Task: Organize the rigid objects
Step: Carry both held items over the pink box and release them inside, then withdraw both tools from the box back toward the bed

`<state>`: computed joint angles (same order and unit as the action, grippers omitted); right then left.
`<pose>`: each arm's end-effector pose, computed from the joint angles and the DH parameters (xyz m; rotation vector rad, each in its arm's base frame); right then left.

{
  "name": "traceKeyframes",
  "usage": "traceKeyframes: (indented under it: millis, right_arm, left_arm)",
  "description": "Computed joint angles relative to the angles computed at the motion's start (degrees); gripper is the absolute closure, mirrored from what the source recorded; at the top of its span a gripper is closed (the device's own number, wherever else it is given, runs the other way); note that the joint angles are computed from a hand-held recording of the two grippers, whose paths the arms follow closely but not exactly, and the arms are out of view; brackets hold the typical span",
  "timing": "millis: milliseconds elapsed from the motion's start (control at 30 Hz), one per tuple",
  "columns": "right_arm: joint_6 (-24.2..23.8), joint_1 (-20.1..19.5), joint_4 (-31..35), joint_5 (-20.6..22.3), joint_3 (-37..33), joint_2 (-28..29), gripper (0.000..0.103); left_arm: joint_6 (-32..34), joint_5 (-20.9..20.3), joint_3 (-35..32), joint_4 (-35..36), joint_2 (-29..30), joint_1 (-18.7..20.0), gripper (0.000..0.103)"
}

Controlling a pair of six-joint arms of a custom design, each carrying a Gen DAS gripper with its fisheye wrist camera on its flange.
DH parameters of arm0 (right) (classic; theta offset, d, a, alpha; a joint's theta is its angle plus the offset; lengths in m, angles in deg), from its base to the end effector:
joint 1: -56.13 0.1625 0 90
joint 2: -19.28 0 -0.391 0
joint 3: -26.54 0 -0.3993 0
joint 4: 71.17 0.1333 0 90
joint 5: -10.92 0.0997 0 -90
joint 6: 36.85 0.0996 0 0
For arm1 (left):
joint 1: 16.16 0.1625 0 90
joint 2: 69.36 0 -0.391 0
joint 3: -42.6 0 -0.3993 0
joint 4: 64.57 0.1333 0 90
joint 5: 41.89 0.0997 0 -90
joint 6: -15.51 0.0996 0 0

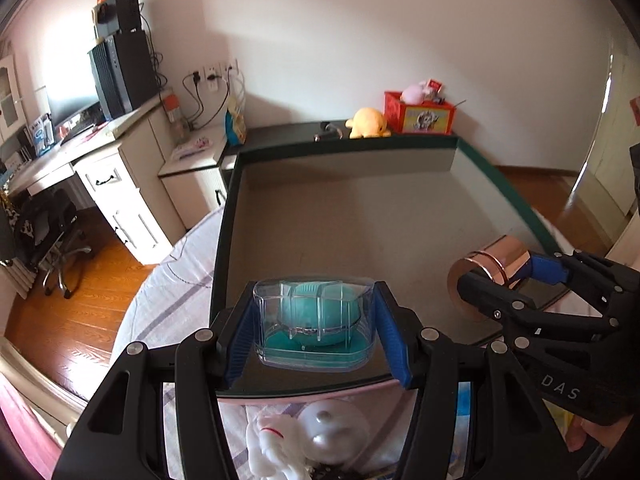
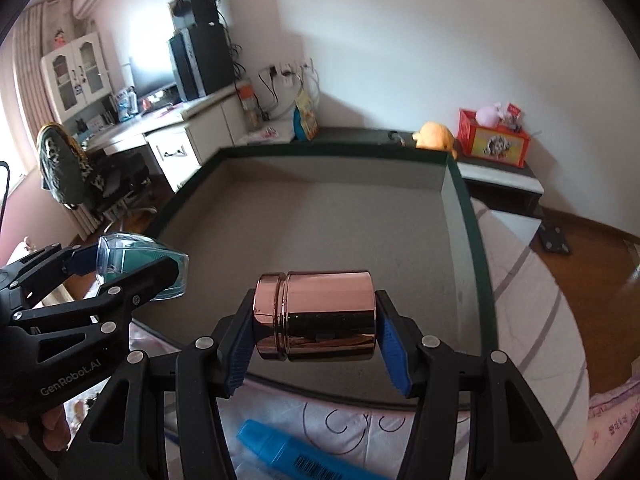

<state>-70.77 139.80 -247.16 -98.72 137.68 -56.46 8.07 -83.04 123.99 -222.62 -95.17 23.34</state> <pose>0.0377 -0.5652 0.3276 0.3780 -2.3549 0.9132 -0.3993 -0.5991 -0.0391 0.7664 2.2655 -0.7537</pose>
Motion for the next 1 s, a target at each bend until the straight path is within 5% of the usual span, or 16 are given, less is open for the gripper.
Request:
traceKeyframes:
  millis: [233,300,467,600,700,1000]
  right_arm:
    - [1.00,-0.91,-0.98,0.91,0.68,-0.85,0.044]
    - [1.26,-0.34,-2.48,1.02,2.06,-2.16,0.038]
    - [0.82,1.47,-9.01,1.96,8.84,-8.05,0.022]
    - [-0.15,3.28,-14.95,3.06,15.91,-14.24,0.020]
    - [-2.42,5.84,-22.80,1.36,21.97,-18.07,0.016]
    - [-4.86,11.18,-32.74,-1.86,34.25,-28.66,0.000]
  left_arm:
    - [-1.06,1.17,0.95,-1.18,0.04,-0.47,0.040]
    - [0.04,1.81,3.62,-5.09,-1.35,-1.71,0.023]
    - [2.03,6.03,11.97,-16.73,-5.40,-5.97,0.007]
    - [2.88,10.88,19.57,-25.87,-8.41,-10.97,0.000]
    - [1.53,12.50,25.43,-29.36,-11.63,-14.77,0.000]
    - [-6.85,18.11,38.49,-32.12,-17.98,-24.90,0.000]
